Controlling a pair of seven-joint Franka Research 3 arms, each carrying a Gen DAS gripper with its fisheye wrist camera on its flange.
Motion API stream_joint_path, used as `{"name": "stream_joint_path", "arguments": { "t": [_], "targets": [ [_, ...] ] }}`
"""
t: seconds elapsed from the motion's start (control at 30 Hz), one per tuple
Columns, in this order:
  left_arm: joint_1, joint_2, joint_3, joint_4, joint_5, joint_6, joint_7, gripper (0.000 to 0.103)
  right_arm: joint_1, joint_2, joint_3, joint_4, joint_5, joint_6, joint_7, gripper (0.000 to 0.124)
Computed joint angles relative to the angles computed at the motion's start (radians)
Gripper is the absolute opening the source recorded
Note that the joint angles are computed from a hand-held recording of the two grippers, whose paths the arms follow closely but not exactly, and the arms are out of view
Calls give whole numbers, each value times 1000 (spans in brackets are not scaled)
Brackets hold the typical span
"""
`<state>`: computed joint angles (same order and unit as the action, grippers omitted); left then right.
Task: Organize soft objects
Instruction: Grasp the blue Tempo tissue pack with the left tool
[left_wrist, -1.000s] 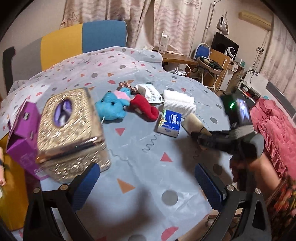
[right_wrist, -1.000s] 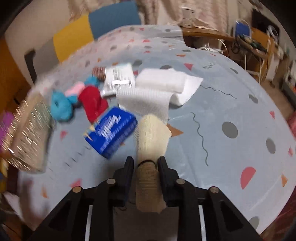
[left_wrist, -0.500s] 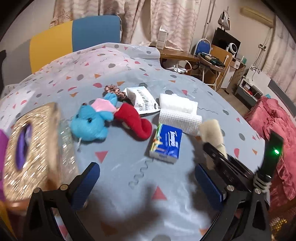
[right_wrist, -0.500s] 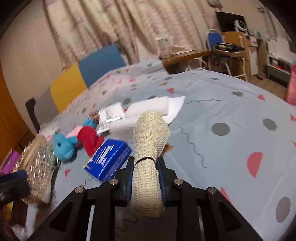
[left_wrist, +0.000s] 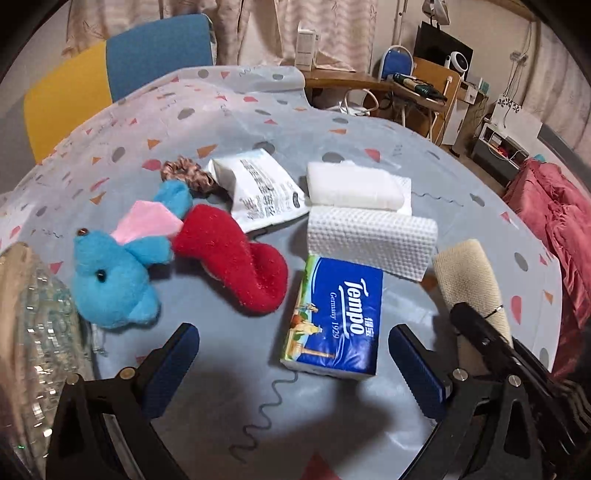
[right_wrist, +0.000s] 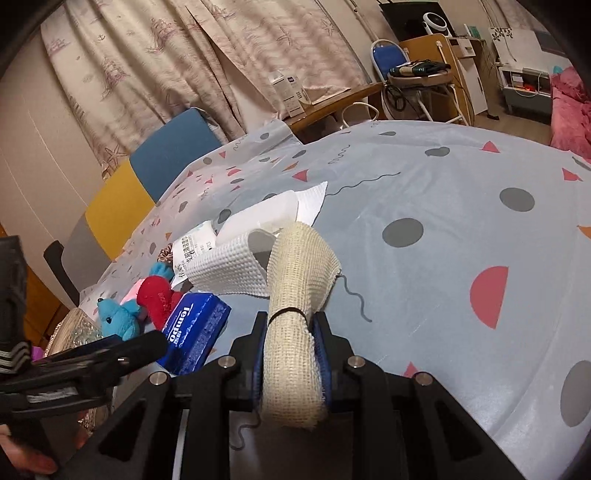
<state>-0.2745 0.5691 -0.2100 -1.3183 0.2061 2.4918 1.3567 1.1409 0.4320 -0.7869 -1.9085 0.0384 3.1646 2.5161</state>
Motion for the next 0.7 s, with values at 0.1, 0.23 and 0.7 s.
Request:
{"name": "stream_joint_path", "arguments": {
  "t": [0.1,0.23,0.7],
  "targets": [
    [7,25,-13,18,-21,-3,16,92,7,-2,-6,-6,-2,2,-3,23],
    [10,52,-35,50,-41,-39,93,57,13,2,-12,-3,-1,-2,-7,23],
    [105,-240,-84,-372,-161,198,183,53,40,14,-47,6,-35,-32,19,22]
  ]
}}
